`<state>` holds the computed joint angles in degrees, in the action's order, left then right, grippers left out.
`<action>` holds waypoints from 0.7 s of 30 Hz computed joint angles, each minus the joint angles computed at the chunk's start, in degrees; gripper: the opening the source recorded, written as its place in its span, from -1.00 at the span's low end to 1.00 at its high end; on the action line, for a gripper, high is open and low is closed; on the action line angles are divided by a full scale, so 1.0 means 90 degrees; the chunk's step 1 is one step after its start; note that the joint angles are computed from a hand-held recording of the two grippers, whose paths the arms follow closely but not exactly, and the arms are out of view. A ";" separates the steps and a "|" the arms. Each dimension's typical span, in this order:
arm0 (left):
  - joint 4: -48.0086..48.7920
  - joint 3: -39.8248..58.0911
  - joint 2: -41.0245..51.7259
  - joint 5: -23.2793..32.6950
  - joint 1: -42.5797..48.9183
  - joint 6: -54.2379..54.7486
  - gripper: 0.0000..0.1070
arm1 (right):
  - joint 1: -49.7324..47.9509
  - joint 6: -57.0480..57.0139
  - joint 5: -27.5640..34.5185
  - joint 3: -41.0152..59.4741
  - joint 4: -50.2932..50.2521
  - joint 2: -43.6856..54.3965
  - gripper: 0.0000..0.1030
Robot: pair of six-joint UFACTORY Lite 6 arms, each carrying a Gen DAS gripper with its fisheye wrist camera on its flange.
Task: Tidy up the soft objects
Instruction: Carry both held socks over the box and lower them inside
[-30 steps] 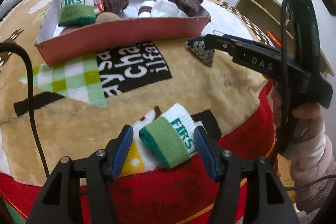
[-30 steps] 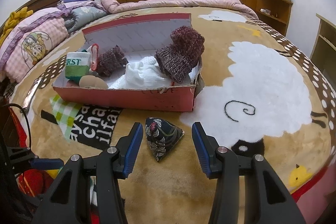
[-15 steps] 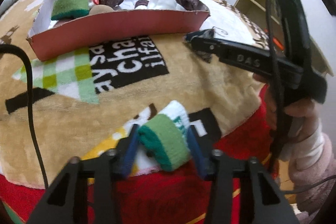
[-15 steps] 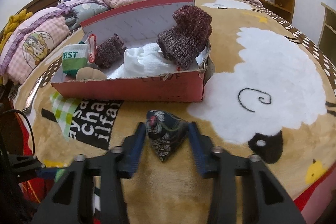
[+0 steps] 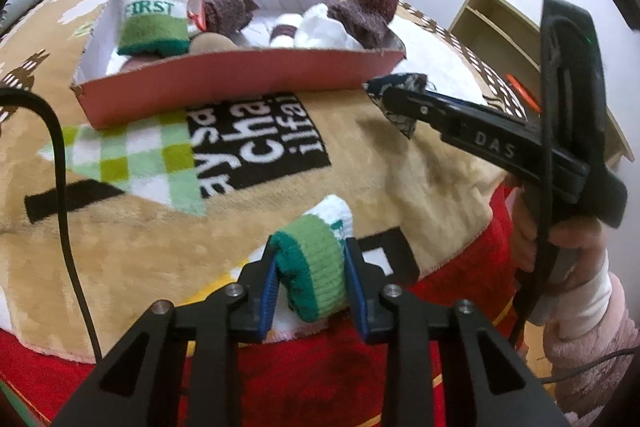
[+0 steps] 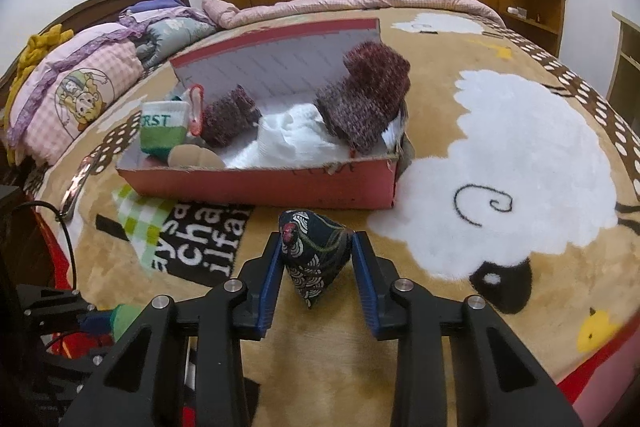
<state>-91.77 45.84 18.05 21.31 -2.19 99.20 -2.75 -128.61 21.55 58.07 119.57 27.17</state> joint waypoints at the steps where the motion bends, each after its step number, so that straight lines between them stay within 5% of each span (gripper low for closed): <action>1: 0.0022 -0.0002 -0.0039 0.0004 0.0047 -0.0017 -0.41 | 0.0002 0.0000 0.0020 -0.0032 -0.0010 -0.0053 -0.32; 21: -0.0733 0.0936 -0.0337 -0.0705 -0.0032 0.0197 -0.41 | 0.0255 0.0332 -0.0002 0.0127 -0.0234 -0.0466 -0.32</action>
<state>-98.36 54.27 15.01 14.96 -2.48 100.98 -0.45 -125.62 21.53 59.21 117.47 22.97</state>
